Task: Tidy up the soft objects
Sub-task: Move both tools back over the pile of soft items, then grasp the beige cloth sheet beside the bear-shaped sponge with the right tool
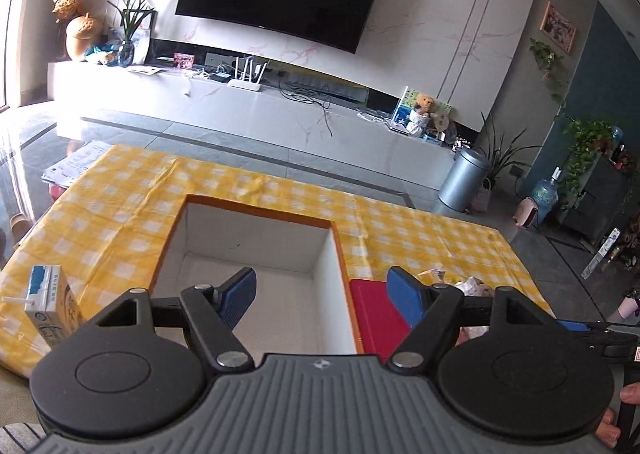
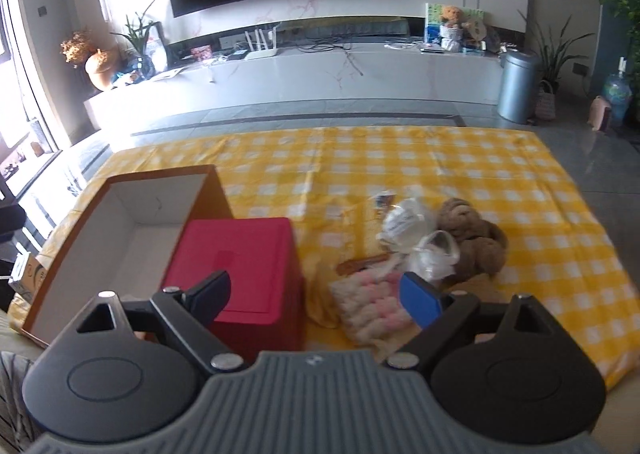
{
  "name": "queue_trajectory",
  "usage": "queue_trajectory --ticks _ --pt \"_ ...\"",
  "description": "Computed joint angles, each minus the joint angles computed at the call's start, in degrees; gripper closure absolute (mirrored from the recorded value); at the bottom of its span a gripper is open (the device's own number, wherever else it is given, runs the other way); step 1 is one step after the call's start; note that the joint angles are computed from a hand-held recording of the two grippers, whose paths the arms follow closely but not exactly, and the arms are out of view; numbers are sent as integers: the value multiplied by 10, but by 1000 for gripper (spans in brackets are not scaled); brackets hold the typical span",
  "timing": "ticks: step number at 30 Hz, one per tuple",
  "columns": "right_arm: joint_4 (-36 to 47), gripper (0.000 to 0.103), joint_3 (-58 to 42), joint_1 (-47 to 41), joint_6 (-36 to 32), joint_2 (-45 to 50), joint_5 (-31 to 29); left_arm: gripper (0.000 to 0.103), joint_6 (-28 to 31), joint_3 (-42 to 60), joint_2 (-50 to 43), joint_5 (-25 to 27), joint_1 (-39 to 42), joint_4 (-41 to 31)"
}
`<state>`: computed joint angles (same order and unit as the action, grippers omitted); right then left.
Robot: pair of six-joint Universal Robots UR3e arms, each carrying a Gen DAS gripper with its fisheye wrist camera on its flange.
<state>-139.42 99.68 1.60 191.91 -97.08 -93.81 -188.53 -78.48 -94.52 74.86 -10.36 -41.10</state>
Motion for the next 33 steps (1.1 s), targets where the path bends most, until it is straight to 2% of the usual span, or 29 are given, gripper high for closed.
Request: queue_trajectory --ticks 2,7,9,12,15,20,22,24,26,29,33 --pt "20 11 36 -40 -31 -51 -7 15 9 33 -31 3 -27 -5" --pt "74 10 98 -159 -82 -141 28 15 32 128 -117 -8 -93 -48" --pt "94 10 115 -195 -100 -157 37 15 39 165 -155 11 -125 -58" --pt "110 9 124 -226 -123 -146 43 15 69 238 -218 62 -178 -86" --pt "131 7 117 -239 -168 -104 65 15 83 313 -278 87 -214 -113" --pt "118 7 106 -235 -212 -42 73 15 94 401 -346 97 -241 -160" --pt "83 7 111 -229 -267 -24 71 15 95 410 -356 100 -246 -164" --pt "2 5 141 -218 -334 -13 60 15 98 398 -353 98 -245 -157" --pt "-68 5 166 -216 -431 -1 76 15 100 364 -338 106 -245 -125" --pt "-47 5 150 -224 -540 25 141 15 85 307 -319 130 -249 -54" --pt "-5 5 101 -206 -621 80 155 15 86 313 -320 123 -243 -63"
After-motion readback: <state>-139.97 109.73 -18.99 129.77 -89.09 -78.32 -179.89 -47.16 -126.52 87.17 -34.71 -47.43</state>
